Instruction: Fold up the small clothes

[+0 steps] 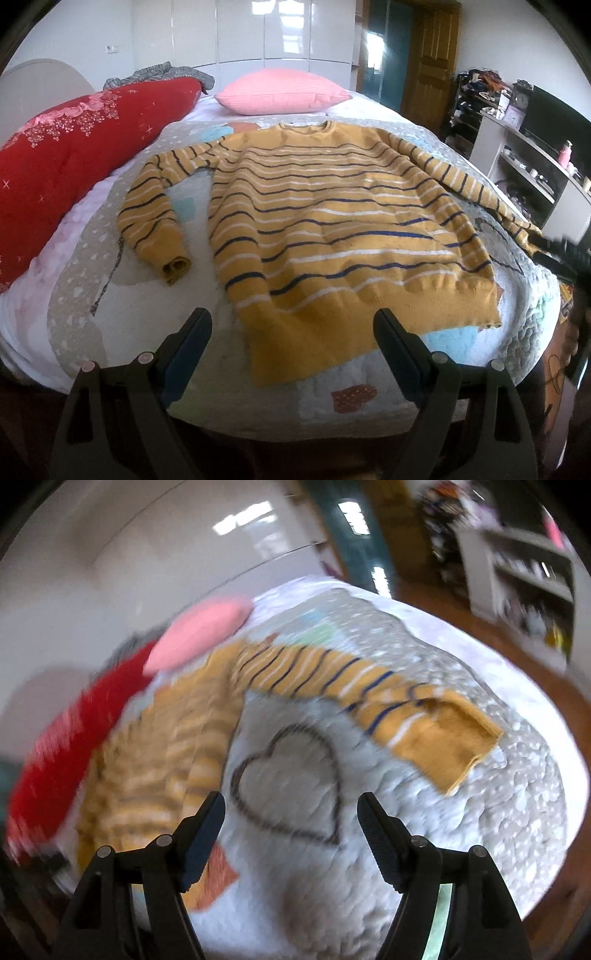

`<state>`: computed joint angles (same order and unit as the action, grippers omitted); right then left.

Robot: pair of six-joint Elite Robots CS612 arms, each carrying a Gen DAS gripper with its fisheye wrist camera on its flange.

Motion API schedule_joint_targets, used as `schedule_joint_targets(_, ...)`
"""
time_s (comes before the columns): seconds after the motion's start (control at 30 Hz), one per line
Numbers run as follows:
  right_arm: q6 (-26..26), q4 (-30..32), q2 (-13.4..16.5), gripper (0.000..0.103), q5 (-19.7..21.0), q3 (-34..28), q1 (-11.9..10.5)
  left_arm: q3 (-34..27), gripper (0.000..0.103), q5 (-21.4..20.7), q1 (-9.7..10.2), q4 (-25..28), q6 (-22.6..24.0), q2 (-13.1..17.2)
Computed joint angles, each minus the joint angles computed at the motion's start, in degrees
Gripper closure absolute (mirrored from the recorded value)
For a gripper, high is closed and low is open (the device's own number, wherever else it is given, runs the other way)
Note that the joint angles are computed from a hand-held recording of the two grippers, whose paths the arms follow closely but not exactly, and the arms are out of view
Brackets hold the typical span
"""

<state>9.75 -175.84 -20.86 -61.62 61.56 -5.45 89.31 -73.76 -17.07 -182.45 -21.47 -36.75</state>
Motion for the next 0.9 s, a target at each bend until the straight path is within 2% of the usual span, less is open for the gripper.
schedule_joint_targets(0.03,4.59,0.31,1.51,0.025,3.36,-2.42,-1.09,-0.04,0.015,-0.20,0.03,0.11,-0.17,0.06)
schedule_joint_targets(0.13,19.16,-2.21,5.91,0.025,8.89,-8.89,-2.67,-0.15,0.015,-0.34,0.06,0.73,-0.56,0.22)
schedule_joint_targets(0.27,37.42,-3.70,12.26,0.025,12.04,-18.95,-3.96,-0.09,0.015,-0.62,0.22,1.47,-1.29,0.20)
schedule_joint_targets(0.33,44.69,-5.35,14.42,0.025,12.61,-22.33,-4.40,-0.03,0.015,-0.59,0.25,1.70,-1.53,0.15)
schedule_joint_targets(0.37,46.90,-5.83,14.92,0.027,12.60,-23.16,-4.46,-0.02,0.015,-0.48,0.23,1.78,-1.57,0.13)
schedule_joint_targets(0.4,49.77,-5.72,15.55,0.038,12.59,-24.29,-4.64,-0.01,0.015,-0.38,0.21,1.82,-1.59,0.11)
schedule_joint_targets(0.43,50.26,-3.99,15.96,0.048,12.33,-25.52,-4.67,0.01,0.015,-0.33,0.20,1.75,-1.59,0.07)
schedule_joint_targets(0.47,48.75,-1.94,15.89,0.074,12.32,-25.87,-4.78,0.03,0.015,-0.36,0.18,1.55,-1.55,0.05)
schedule_joint_targets(0.5,44.85,2.48,15.72,0.090,11.48,-26.73,-4.69,0.09,0.015,-0.38,0.14,1.23,-1.47,-0.03)
schedule_joint_targets(0.57,37.85,8.70,15.36,0.094,9.46,-28.40,-4.52,0.25,0.015,-0.23,0.05,0.56,-0.97,-0.26)
schedule_joint_targets(0.6,33.55,10.33,14.68,0.095,7.92,-29.18,-4.37,0.33,0.015,0.00,-0.03,0.21,-0.56,-0.39)
schedule_joint_targets(0.63,31.33,9.87,14.07,0.095,7.03,-29.26,-4.27,0.43,0.015,0.29,-0.13,-0.17,-0.13,-0.53)
schedule_joint_targets(0.7,25.58,5.59,12.04,0.095,5.76,-28.58,-3.96,0.61,0.015,1.05,-0.35,-1.15,0.70,-0.72)
schedule_joint_targets(0.8,22.92,-2.89,9.05,0.096,7.88,-25.14,-3.99,0.59,0.015,1.19,-0.48,-1.84,0.54,-0.64)
schedule_joint_targets(0.9,20.74,-6.48,6.59,0.095,7.00,-19.90,-3.96,0.18,0.015,0.16,-0.37,-0.94,-0.39,-0.30)
